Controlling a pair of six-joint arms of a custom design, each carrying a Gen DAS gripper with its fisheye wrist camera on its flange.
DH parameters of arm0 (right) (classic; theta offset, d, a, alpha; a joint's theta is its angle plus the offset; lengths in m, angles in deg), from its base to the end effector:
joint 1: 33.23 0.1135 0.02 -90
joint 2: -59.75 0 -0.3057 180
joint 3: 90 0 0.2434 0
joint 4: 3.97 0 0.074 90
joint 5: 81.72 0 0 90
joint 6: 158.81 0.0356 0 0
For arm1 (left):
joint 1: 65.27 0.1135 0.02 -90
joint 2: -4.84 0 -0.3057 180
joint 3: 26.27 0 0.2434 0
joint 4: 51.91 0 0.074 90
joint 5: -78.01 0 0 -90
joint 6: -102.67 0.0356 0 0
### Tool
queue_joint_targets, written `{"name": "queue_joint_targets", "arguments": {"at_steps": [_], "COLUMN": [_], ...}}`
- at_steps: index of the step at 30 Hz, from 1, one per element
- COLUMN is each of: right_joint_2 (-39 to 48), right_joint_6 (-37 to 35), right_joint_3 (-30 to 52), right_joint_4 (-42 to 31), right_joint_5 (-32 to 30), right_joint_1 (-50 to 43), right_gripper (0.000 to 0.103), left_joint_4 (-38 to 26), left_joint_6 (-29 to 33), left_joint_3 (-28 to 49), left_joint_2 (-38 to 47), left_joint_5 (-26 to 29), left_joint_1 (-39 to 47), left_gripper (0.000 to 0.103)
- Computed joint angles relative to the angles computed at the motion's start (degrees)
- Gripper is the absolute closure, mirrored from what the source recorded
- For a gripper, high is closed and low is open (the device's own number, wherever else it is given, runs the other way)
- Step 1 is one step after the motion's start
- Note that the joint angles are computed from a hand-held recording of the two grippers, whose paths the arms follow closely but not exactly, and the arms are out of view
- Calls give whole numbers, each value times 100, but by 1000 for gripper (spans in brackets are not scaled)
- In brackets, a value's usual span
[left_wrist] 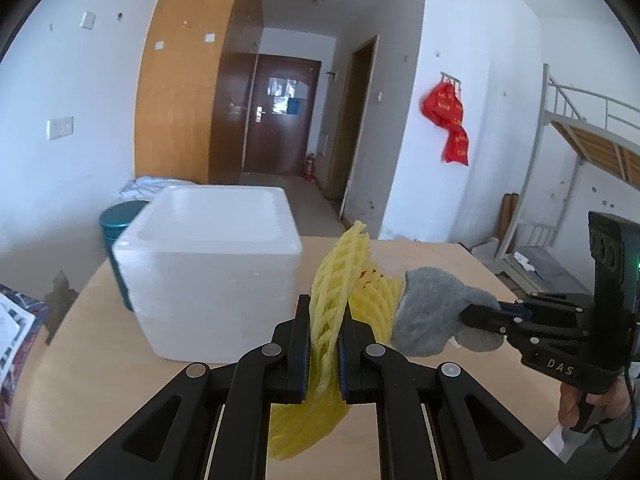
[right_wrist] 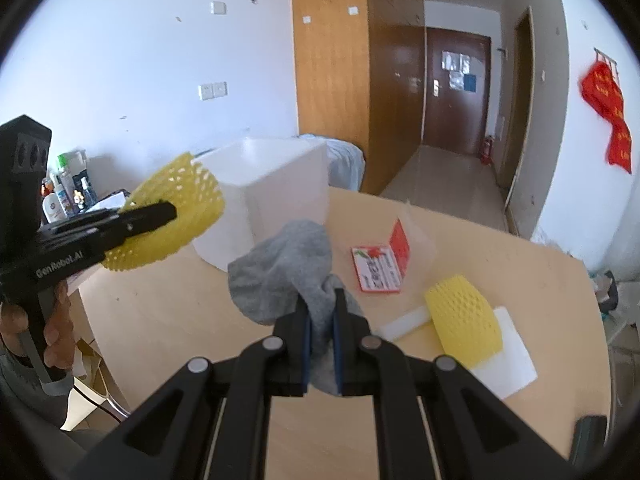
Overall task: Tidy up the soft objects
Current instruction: 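Carry the yellow net and grey sock toward the white foam box with both grippers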
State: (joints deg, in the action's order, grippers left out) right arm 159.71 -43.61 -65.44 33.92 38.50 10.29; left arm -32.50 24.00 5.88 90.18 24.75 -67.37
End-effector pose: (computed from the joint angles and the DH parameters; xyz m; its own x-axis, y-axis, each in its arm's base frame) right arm 0.1699 0.1367 0.1153 -0.5296 0.0045 -0.8482 -0.0884 0.9942 0.0604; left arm 0.2253 -0.0296 0.1663 -0.4414 0.1737 -0.8803 0.6251 0.7633 -0.1628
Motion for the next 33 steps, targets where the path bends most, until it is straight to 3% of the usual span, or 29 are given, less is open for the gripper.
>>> {"name": "queue_joint_targets", "arguments": {"at_steps": [19, 33], "right_joint_2": [257, -43], "right_joint_6": [-655, -1080], "right_joint_3": [1245, 1895], "right_joint_4": [-486, -1217], "right_joint_5": [-401, -382], "right_joint_1": [193, -68], "right_gripper": [91, 91], "left_joint_4": [-594, -809], "left_joint_6": [438, 403], "left_joint_3": [306, 984], "left_joint_2": [-227, 49], "left_joint_5": [472, 386], "left_joint_1": [1445, 1338], "left_gripper": [92, 92]}}
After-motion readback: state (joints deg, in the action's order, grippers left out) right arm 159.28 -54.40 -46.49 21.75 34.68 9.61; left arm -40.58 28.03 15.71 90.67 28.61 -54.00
